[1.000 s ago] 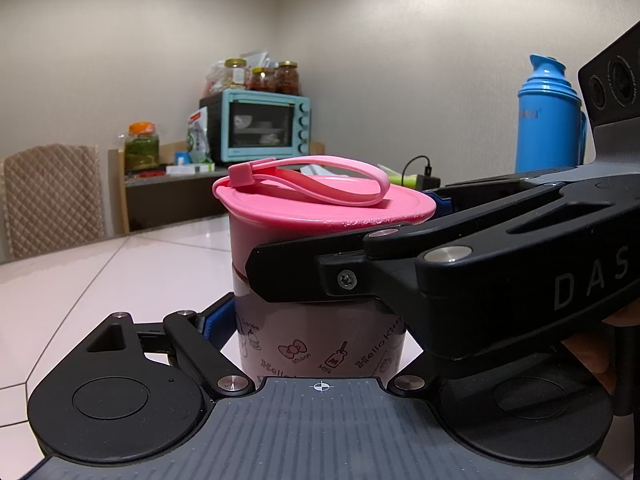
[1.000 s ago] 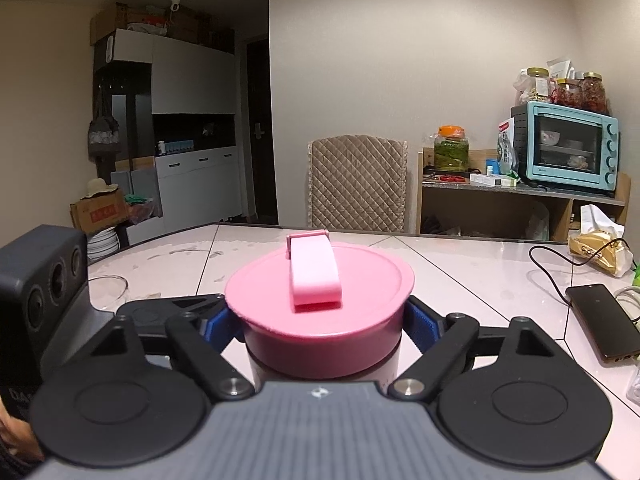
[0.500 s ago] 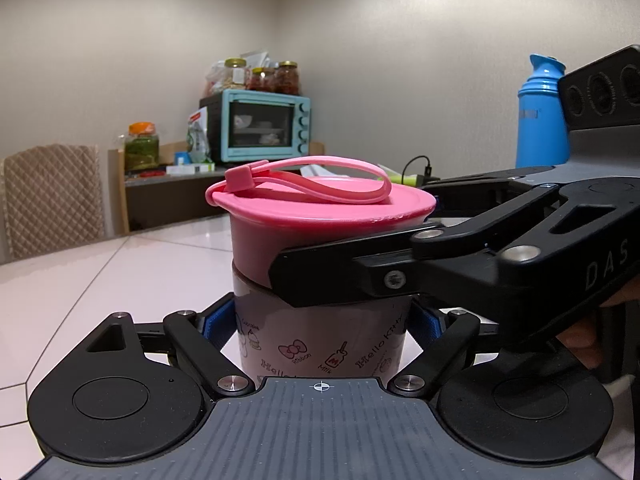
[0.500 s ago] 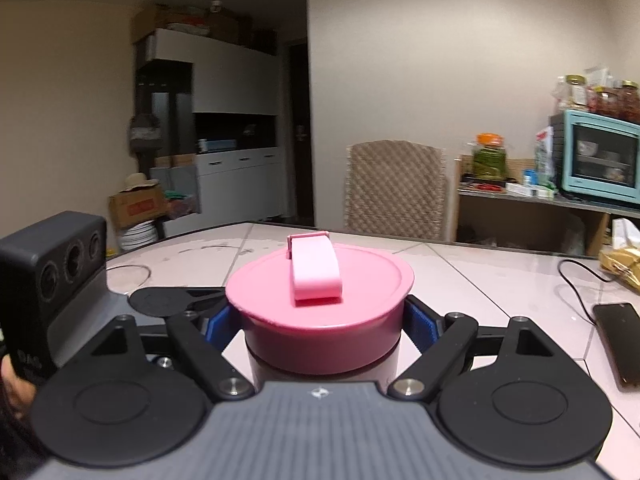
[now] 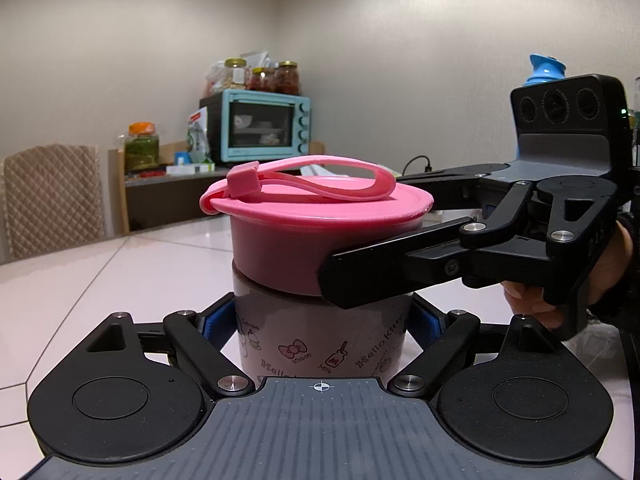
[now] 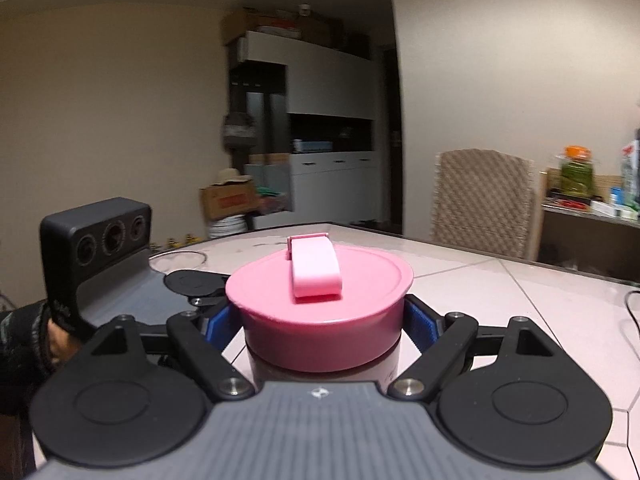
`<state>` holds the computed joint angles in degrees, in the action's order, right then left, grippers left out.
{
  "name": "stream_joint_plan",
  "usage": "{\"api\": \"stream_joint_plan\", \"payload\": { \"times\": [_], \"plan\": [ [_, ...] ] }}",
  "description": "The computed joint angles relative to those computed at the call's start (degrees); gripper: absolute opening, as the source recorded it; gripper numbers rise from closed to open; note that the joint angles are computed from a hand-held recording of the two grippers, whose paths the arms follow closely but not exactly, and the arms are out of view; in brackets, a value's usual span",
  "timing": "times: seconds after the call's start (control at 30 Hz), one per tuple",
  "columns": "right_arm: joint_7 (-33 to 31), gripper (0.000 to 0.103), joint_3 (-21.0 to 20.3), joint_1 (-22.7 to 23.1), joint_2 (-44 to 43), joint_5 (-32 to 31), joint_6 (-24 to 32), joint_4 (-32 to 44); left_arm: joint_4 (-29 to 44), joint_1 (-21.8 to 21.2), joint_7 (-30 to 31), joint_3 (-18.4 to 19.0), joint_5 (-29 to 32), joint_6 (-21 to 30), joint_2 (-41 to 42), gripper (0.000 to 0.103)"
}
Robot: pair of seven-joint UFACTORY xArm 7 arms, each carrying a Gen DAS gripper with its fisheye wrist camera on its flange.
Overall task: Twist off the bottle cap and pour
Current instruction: 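Open the right gripper and regrip the lid rim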
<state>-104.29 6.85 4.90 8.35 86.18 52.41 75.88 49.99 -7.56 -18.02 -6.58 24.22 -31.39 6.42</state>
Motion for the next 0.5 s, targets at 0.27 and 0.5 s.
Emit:
{"api": "stream_joint_plan", "payload": {
  "times": [0.27, 0.5],
  "plan": [
    [2.2, 0.087, 0.0, -0.5, 0.2, -1.6, 1.3, 1.1, 0.0, 0.0, 0.0, 0.0, 0.0, 0.0, 0.0, 0.090],
    [4.1, 0.100, 0.6, 3.7, -6.5, 0.9, -13.5, -4.8, -0.1, -0.1, 0.2, 0.0, -0.3, 0.0, 0.0, 0.090]
  ]
}}
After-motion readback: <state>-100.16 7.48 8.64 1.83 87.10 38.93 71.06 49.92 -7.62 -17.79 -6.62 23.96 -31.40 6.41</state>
